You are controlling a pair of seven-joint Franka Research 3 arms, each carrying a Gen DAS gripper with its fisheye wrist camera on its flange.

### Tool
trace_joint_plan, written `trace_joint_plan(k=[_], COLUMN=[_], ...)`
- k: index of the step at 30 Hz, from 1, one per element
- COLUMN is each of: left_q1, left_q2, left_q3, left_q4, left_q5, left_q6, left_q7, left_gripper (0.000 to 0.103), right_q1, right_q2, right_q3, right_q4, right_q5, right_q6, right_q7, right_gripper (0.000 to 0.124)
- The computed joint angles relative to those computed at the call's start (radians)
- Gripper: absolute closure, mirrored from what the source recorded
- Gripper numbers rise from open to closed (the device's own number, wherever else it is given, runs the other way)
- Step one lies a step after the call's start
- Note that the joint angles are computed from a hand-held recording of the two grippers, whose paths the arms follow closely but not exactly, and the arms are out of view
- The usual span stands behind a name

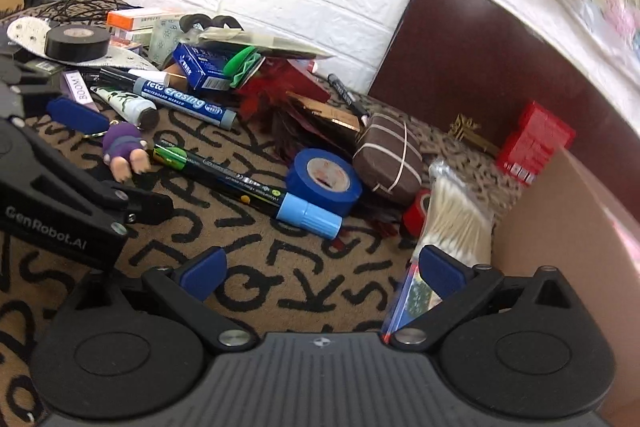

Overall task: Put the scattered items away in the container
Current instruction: 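Move both tools toward the pile of items on the table, then grasp the blue-capped green marker with the right tool while the left tool approaches the purple figure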

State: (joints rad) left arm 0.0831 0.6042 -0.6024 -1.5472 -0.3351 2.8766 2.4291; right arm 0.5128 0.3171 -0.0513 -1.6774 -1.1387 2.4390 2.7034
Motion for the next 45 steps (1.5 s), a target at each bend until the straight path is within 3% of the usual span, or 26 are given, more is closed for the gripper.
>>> trace_joint_plan(k=[3, 5, 11, 15, 18, 21, 27, 30, 33, 36, 40, 44, 45], left_q1=[0.026, 0.054, 0.192, 0.237, 0.311, 0.232, 0.164, 0.139, 0.111, 0.088, 0.059, 0.046, 0.038], left_q2=[0.006, 0.012, -0.024, -0.044, -0.057, -0.094, -0.112, -0.122, -0.126, -0.131, -0.133, -0.146, -0.150], left_q3=[-0.031, -0.056, -0.178, -0.213, -0.281, -0.182, -0.111, -0.083, -0.051, -0.025, 0.005, 0.020, 0.027], left_q4=[-0.005, 0.002, -0.095, -0.123, -0.156, -0.161, -0.156, -0.159, -0.152, -0.148, -0.137, -0.149, -0.154], left_q5=[-0.002, -0.021, -0.160, -0.243, -0.342, -0.309, -0.368, -0.407, -0.430, -0.452, -0.463, -0.474, -0.470], left_q6=[0.013, -0.014, 0.026, 0.025, -0.004, -0.020, -0.018, -0.017, -0.021, -0.023, -0.032, -0.028, -0.019], left_q7=[0.043, 0.069, 0.201, 0.258, 0.354, 0.319, 0.359, 0.390, 0.401, 0.402, 0.387, 0.410, 0.413], left_gripper=[0.035, 0.036, 0.037, 0.036, 0.036, 0.036, 0.035, 0.035, 0.035, 0.035, 0.035, 0.035, 0.035], right_q1=[-0.003, -0.008, -0.038, -0.076, -0.094, -0.099, -0.184, -0.240, -0.327, -0.327, -0.375, -0.316, -0.307], right_q2=[-0.016, -0.029, -0.047, -0.014, 0.032, 0.090, 0.148, 0.159, 0.162, 0.127, 0.088, 0.046, 0.041], right_q3=[-0.006, -0.005, 0.004, 0.006, 0.000, 0.007, 0.104, 0.150, 0.246, 0.261, 0.357, 0.287, 0.274], right_q4=[-0.020, -0.034, -0.054, -0.014, 0.033, 0.099, 0.152, 0.151, 0.149, 0.116, 0.062, 0.006, -0.002], right_q5=[-0.012, -0.023, -0.081, -0.028, 0.071, 0.172, 0.452, 0.569, 0.769, 0.860, 1.054, 1.046, 1.052], right_q6=[0.004, 0.005, 0.082, 0.224, 0.348, 0.382, 0.357, 0.383, 0.369, 0.335, 0.329, 0.360, 0.363], right_q7=[0.048, 0.083, 0.155, 0.135, 0.078, -0.045, -0.457, -0.636, -0.791, -0.850, -1.025, -1.051, -1.063], right_gripper=[0.021, 0.021, 0.021, 0.021, 0.021, 0.023, 0.058, 0.060, 0.064, 0.075, 0.077, 0.078, 0.071])
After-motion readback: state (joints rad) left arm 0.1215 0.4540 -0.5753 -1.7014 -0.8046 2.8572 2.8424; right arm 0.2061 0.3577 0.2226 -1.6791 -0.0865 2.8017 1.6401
